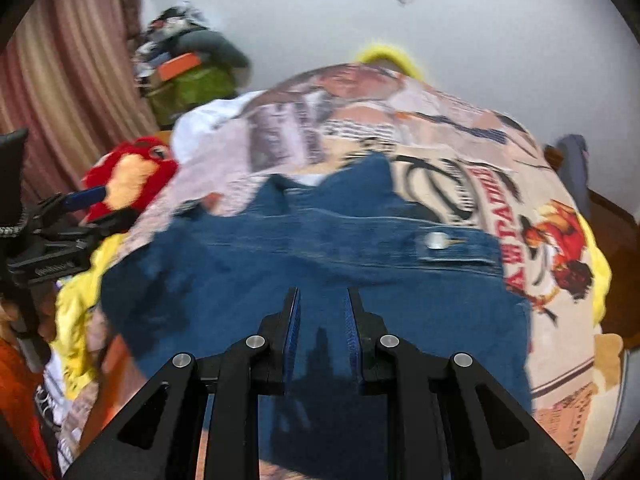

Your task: Fold large clothes

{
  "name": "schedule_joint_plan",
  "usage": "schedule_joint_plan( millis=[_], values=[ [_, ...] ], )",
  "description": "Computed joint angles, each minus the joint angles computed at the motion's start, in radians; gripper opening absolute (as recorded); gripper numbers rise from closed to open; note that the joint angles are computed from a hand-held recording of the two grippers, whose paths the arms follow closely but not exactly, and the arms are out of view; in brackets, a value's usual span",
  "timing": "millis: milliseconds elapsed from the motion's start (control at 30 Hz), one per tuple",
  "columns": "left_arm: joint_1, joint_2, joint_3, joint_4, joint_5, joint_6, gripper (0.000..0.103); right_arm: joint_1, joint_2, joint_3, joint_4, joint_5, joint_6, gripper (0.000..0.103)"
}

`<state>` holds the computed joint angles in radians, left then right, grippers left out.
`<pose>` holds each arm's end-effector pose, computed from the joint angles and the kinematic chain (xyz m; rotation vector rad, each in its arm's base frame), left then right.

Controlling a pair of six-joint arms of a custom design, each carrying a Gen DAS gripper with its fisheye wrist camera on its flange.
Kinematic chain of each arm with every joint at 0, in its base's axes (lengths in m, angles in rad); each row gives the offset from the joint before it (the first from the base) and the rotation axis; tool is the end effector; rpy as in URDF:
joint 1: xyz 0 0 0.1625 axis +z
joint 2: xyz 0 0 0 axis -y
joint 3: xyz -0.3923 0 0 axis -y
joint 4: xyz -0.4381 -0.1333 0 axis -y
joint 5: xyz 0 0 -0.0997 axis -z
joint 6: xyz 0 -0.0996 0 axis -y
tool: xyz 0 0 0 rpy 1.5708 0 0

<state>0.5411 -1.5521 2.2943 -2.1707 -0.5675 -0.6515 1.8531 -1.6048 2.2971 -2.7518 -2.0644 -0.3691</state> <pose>-0.2492 -0.4033 0.1915 0.5088 2.1911 -0.8116 0.2089 -0.4112 0.2443 0.6683 -2.4824 0.6111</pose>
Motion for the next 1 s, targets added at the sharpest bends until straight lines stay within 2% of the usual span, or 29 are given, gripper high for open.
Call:
schedule_joint_plan(
  millis=[167, 400, 467, 600, 833, 900, 1000],
  values=[
    [-0.014, 0.023, 0.030, -0.025, -0.047, -0.014, 0.090, 0.038, 0.036, 0.024, 0.006, -0.014, -0.005, 0.017],
    [0.056, 0.062, 0.064, -0.002, -0.129, -0.082, 0.090, -0.001, 0.160, 0.029, -0.005, -0.183, -0.027, 0.017],
    [0.083, 0.063, 0.082, 0.018, -0.142, -0.107, 0.090, -0.030, 0.144, 0.058, -0.066, -0.151, -0.086, 0.017],
    [0.098, 0.024, 0.134, 0.006, -0.133, -0.109, 0.091, -0.032, 0.134, 0.098, -0.163, -0.173, -0.211, 0.017],
    [0.065, -0.060, 0.154, 0.139, -0.094, -0.209, 0.091, -0.006, 0.179, 0.142, -0.369, -0.271, -0.353, 0.017],
    [0.060, -0.095, 0.164, 0.168, -0.088, -0.227, 0.095, -0.020, 0.148, 0.148, -0.346, -0.260, -0.350, 0.017],
    [0.056, -0.144, 0.177, 0.184, -0.106, -0.245, 0.095, -0.041, 0.075, 0.152, -0.254, -0.225, -0.310, 0.018]
  ],
)
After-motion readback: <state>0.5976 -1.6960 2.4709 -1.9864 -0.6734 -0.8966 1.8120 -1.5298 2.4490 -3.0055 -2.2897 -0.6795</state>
